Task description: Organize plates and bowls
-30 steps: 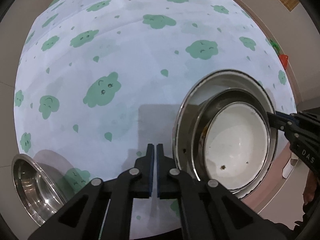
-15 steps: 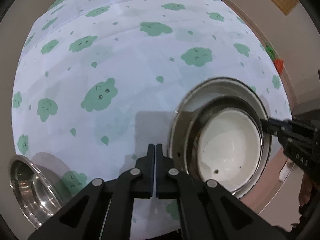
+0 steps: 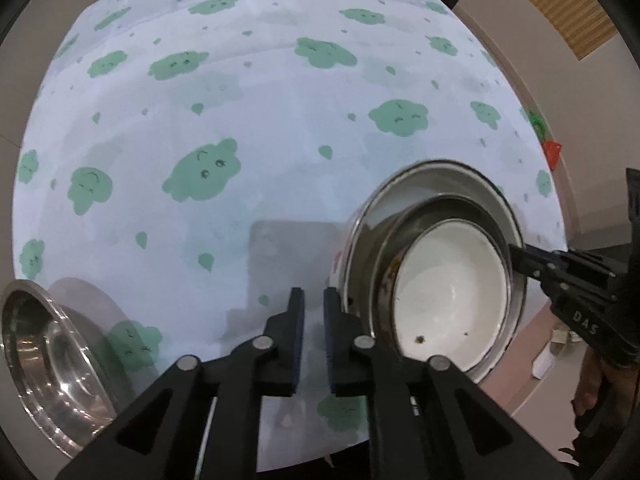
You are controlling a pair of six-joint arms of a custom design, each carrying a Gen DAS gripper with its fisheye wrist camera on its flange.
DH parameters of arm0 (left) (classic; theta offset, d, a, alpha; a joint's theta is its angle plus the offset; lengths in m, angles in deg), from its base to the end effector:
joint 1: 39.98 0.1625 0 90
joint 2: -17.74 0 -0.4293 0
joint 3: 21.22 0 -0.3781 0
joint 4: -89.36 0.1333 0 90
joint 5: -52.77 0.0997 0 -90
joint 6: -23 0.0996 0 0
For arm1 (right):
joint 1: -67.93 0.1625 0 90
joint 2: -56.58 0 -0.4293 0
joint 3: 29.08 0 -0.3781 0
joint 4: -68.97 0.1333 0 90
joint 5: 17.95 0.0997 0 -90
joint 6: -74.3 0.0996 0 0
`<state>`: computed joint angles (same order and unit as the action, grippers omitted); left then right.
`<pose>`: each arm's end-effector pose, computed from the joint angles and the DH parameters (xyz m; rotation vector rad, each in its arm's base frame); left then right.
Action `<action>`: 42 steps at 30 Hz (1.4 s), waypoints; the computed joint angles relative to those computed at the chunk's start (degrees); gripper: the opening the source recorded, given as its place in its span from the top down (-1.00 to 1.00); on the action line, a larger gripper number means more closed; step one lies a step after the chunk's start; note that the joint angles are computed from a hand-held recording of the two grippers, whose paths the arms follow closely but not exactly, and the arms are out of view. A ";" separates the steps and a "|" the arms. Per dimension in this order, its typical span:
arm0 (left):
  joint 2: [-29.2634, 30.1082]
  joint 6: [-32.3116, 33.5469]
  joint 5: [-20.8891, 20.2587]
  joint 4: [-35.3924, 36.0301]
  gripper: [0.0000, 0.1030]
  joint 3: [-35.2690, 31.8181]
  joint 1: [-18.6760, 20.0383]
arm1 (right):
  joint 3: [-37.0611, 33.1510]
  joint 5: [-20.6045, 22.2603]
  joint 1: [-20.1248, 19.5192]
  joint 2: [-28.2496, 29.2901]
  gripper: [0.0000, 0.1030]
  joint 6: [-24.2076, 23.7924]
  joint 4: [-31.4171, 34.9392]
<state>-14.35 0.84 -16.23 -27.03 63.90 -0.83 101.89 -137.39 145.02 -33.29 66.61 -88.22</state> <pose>-0.3885 -0.5342 -0.0393 0.7457 2.4609 0.2056 -0.0102 -0.4220 0.3092 -0.2683 -2.5134 0.4566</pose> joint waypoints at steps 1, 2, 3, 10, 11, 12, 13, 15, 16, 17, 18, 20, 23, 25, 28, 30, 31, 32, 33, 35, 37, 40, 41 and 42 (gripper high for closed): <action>0.11 -0.33 -0.09 0.47 0.84 -0.31 0.01 | -0.08 0.05 0.00 0.07 0.87 -0.06 0.08; -0.11 -0.91 -0.39 0.38 0.84 -0.32 0.07 | -0.18 0.18 -0.06 0.07 0.87 -0.26 0.21; -0.15 -1.11 -0.50 0.16 0.83 -0.37 0.12 | -0.23 0.23 -0.09 0.08 0.87 -0.41 0.32; -1.58 -1.68 0.14 -0.85 0.31 0.02 -0.72 | -0.66 0.69 -0.29 0.06 0.87 -1.14 1.19; -1.79 -1.57 0.30 -1.53 0.05 0.32 -0.97 | -0.74 0.69 -0.27 0.14 0.87 -1.13 1.24; -2.13 -0.91 0.69 -3.09 -0.01 1.10 -1.30 | -0.75 0.58 -0.23 0.18 0.87 -1.19 1.20; -2.20 -0.26 1.47 -3.93 -0.03 1.59 -1.64 | -0.72 0.57 -0.26 0.17 0.87 -1.23 1.17; -1.45 -0.35 2.86 -1.76 -0.03 0.73 -1.85 | -0.76 0.52 -0.31 0.19 0.87 -1.39 1.19; -1.15 -0.32 3.28 -1.21 -0.03 0.53 -1.88 | -0.75 0.49 -0.27 0.22 0.87 -1.34 1.17; -0.96 -0.49 3.60 -0.73 -0.01 0.50 -1.89 | -0.77 0.44 -0.25 0.24 0.87 -1.37 1.16; -0.84 -0.42 3.10 -0.33 0.01 0.47 -1.74 | -0.80 0.40 -0.25 0.28 0.87 -1.38 1.16; -0.55 -0.53 2.75 0.63 0.05 0.39 -1.59 | -0.74 0.30 -0.12 0.37 0.87 -1.28 1.01; -0.15 -0.69 1.73 2.16 0.32 0.35 -1.31 | -0.82 0.08 0.05 0.49 0.87 -1.17 1.08; -0.02 -1.16 -0.29 2.06 0.49 0.43 -0.79 | -0.87 -0.28 0.28 0.69 0.87 -1.20 1.02; 0.21 0.43 -1.39 1.93 0.90 0.30 -1.27 | -0.98 -0.80 0.63 0.97 0.88 -0.97 0.98; 0.50 0.61 -0.16 2.93 0.91 0.03 -1.89 | -0.87 -1.02 0.92 1.09 0.88 -0.75 0.87; 0.44 0.17 -0.70 3.02 0.91 -0.10 -1.68 | -0.91 -1.17 1.03 1.15 0.88 -0.49 0.96; 0.30 -0.17 -1.27 3.05 0.92 -0.14 -1.45 | -0.93 -1.02 1.01 0.99 0.88 -0.20 1.16; 0.07 -0.32 -1.33 3.06 0.92 -0.05 -1.45 | -0.92 -0.89 1.05 0.88 0.88 0.05 1.24; -0.47 -0.16 -0.61 3.12 0.93 0.30 -1.79 | -1.09 -0.75 1.37 0.85 0.88 0.56 1.81; -1.24 -0.30 0.03 3.40 0.93 0.54 -1.95 | -1.42 -1.06 2.09 1.07 0.88 0.96 2.35; -2.96 -0.97 0.60 3.44 0.94 1.17 -1.74 | -2.52 -1.68 3.99 2.00 0.88 1.37 3.15; -3.72 -1.28 1.08 3.49 0.94 1.55 -1.73 | -2.90 -1.86 4.55 2.24 0.88 1.40 3.56; -4.53 -1.72 1.67 3.49 0.94 1.98 -1.70 | -3.49 -2.10 5.47 2.78 0.88 1.40 3.92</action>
